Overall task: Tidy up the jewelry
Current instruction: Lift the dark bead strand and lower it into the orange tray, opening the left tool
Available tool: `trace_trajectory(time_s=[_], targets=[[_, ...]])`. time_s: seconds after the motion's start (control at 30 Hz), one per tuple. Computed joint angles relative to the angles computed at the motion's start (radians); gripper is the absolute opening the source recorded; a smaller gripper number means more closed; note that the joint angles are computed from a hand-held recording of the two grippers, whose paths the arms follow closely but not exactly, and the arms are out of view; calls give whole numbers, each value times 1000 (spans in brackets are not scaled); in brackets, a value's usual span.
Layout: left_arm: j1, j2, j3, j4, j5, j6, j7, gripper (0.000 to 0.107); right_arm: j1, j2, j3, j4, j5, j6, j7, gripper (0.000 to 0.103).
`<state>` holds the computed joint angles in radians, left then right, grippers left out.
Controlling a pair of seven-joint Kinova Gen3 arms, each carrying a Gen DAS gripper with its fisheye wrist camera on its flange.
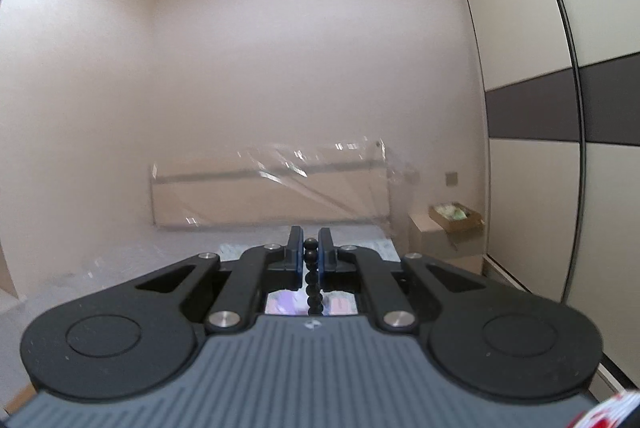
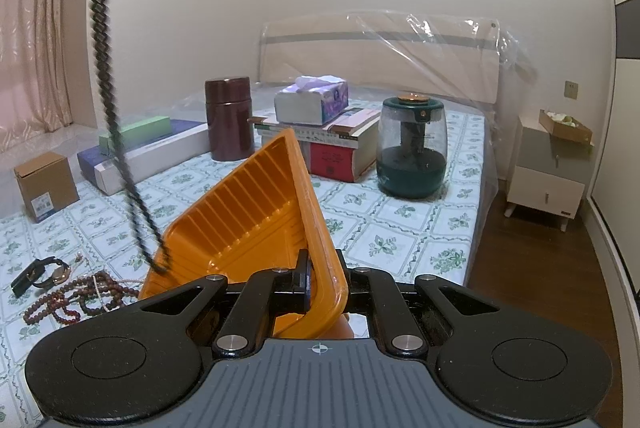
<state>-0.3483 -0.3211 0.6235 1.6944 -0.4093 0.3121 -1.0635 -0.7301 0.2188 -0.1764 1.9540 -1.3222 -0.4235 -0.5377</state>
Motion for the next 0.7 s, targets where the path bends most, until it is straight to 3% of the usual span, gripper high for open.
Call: trace_trajectory(time_s=[0.23, 0.37, 0.6, 0.7], targets=[[69, 143, 29, 27, -29, 61, 57, 6, 1, 4, 2, -2, -1, 3, -3, 9], [137, 225, 3, 45, -44, 88, 75, 6, 1, 6, 4, -5, -10, 6, 3, 8], [256, 307, -123, 96, 102, 94, -20, 6, 5, 8, 5, -7, -13, 13, 4, 8], [291, 341, -145, 99, 74, 98, 22, 6, 7, 8, 7, -8, -20, 16, 8, 8]])
